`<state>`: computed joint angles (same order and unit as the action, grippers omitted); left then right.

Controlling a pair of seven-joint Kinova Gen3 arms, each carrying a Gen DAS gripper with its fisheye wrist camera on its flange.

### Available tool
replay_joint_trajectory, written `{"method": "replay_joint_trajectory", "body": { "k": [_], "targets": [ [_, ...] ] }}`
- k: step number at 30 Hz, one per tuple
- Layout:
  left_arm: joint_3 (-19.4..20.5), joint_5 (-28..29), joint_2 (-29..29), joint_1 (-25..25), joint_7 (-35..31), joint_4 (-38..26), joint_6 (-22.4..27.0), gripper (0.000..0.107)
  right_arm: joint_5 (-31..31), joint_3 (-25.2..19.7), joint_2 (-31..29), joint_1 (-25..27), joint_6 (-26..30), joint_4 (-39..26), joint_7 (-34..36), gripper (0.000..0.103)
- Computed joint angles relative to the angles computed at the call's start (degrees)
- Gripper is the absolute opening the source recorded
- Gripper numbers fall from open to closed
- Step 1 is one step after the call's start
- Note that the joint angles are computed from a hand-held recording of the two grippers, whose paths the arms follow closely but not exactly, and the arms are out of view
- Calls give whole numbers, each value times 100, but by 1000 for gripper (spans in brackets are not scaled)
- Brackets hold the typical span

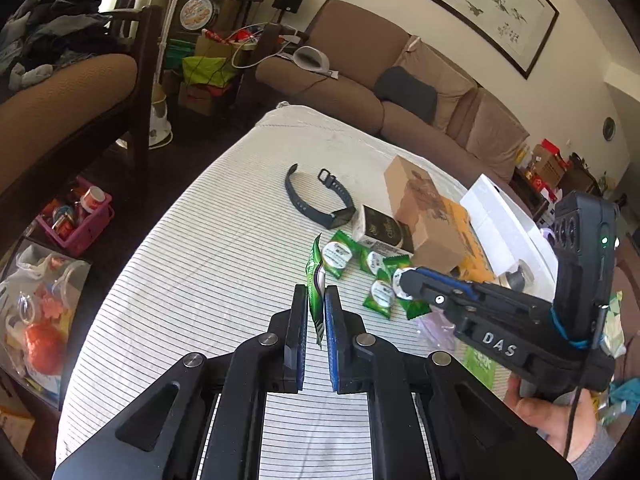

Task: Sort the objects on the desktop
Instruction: 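Carry both held Centrum packets over the white box with both grippers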

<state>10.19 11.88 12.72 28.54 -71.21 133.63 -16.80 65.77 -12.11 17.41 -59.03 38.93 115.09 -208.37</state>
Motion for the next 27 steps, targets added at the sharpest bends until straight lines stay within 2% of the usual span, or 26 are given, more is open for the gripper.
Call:
{"method": "replay_joint_trajectory", "body": {
  "k": [2,4,6,9,14,17,20,24,27],
  "targets": [
    [61,-7,17,130,-50,-193,209,7,-105,-82,-454,-45,151,289,-123,14],
    [-111,235,-1,571,-343,-474,501,7,-253,-253,-945,-85,452,575,-201,14],
    [-182,187,-24,925,-328,-776,744,7,-629,-275,-1468,-256,815,795,-24,14],
    [-564,470,42,1721,-632,-1527,1383,7,-1243,-856,-2265,84,1439,1072,254,14],
    [-1303,318,485,2973,-530,-2854,2072,7,-2350,-1077,-3578,332,2275,1408,1092,14],
    [-1206,80,879,3108,-292,-3650,2381,7,-2843,-836,-4344,450,2421,1629,1653,14],
    [-1151,-168,1288,3202,-39,-4447,2781,7,-3092,-308,-4984,541,2286,1894,2192,14],
    [-1073,-513,1878,3242,305,-5508,3430,7,-3108,585,-5332,648,1922,2159,2945,14],
    [-845,-671,2345,3086,466,-6305,3968,7,-3018,1308,-5521,745,1429,2375,3375,14]
  ]
}}
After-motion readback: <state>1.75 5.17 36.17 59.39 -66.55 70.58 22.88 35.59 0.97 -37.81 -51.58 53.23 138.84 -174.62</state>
